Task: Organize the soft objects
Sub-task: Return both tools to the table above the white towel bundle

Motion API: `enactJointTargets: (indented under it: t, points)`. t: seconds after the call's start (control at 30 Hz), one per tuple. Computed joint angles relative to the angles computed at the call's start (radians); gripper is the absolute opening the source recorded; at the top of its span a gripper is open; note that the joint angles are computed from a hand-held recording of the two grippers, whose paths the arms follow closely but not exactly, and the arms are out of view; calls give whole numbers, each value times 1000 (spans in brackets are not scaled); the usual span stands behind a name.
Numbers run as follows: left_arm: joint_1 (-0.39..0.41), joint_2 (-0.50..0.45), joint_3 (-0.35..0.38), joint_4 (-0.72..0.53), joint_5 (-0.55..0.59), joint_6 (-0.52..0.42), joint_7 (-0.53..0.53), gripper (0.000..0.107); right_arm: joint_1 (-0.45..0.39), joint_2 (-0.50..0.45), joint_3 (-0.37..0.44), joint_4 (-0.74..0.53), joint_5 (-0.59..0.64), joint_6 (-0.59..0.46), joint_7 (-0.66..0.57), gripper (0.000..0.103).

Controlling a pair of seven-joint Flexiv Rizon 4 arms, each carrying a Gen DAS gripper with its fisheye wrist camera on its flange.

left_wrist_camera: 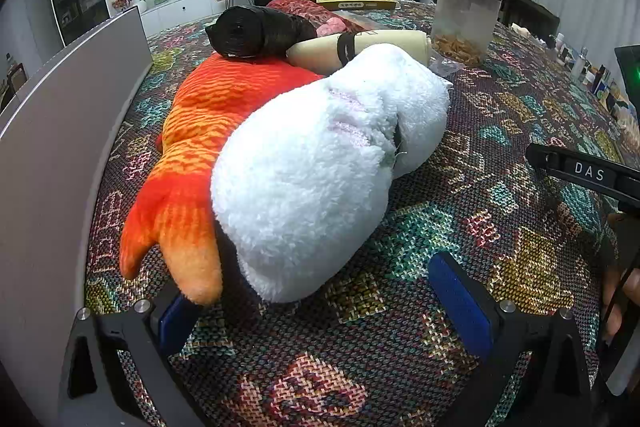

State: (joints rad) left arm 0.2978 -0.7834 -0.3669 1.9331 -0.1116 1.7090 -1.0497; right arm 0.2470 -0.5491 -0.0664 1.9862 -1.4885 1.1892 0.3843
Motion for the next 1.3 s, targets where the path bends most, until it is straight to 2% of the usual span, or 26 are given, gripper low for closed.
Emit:
enactJointTargets:
  t: [1.3]
  points:
    - [7, -3, -7, 2, 5, 4, -1, 103, 6, -1, -1, -3, 5, -14, 12, 96]
